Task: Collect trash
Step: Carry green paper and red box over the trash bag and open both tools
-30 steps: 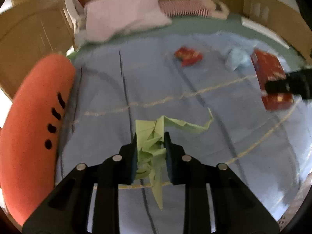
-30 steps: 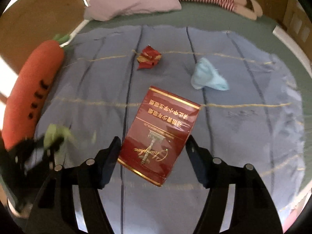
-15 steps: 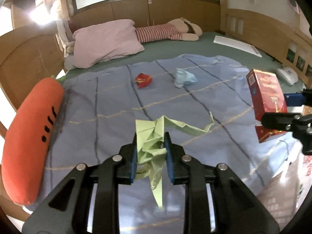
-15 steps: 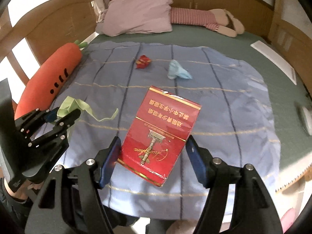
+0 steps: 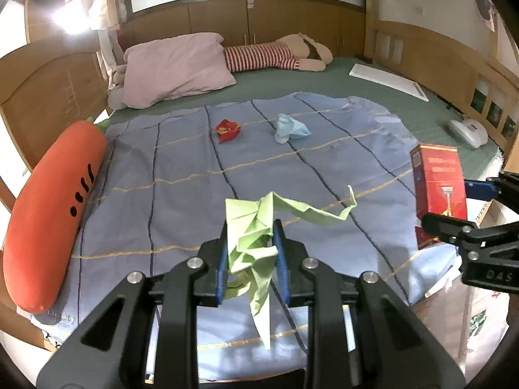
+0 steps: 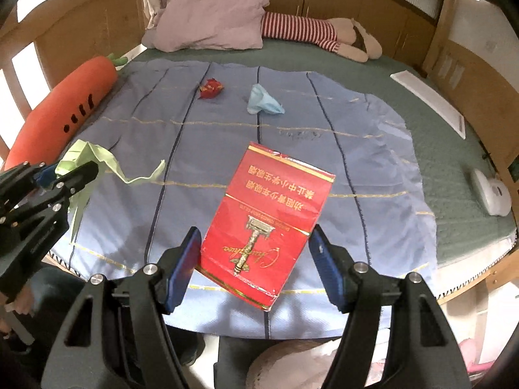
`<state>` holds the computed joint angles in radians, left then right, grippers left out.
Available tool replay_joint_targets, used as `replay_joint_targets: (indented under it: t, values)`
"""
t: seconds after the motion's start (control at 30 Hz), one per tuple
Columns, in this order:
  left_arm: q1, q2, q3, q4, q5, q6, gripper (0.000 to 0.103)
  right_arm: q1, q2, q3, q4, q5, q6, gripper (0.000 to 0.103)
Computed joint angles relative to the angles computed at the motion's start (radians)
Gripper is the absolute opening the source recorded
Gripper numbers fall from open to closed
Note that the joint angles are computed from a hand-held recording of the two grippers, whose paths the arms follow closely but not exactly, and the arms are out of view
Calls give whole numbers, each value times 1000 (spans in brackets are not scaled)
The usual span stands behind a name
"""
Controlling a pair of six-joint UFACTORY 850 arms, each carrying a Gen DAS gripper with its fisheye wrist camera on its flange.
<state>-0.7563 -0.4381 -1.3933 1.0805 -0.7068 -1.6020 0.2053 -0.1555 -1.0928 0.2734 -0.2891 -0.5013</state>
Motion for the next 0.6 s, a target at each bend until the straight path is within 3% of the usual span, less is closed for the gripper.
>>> replay_joint_targets:
  t: [0.2, 0.33, 0.47, 0.6]
  values:
    - [-24, 11, -5, 24, 37, -1, 25, -88, 128, 89, 223, 5, -225, 67]
    - [-51, 3, -27, 37, 46, 13, 25, -178, 214, 147, 270, -33, -253, 67]
    - [-79, -9, -56, 40, 80, 40, 25, -283, 288, 219, 205, -80, -198, 67]
    - [-118, -38, -107, 24, 131, 96, 25, -357, 287, 264, 116, -173, -111, 68]
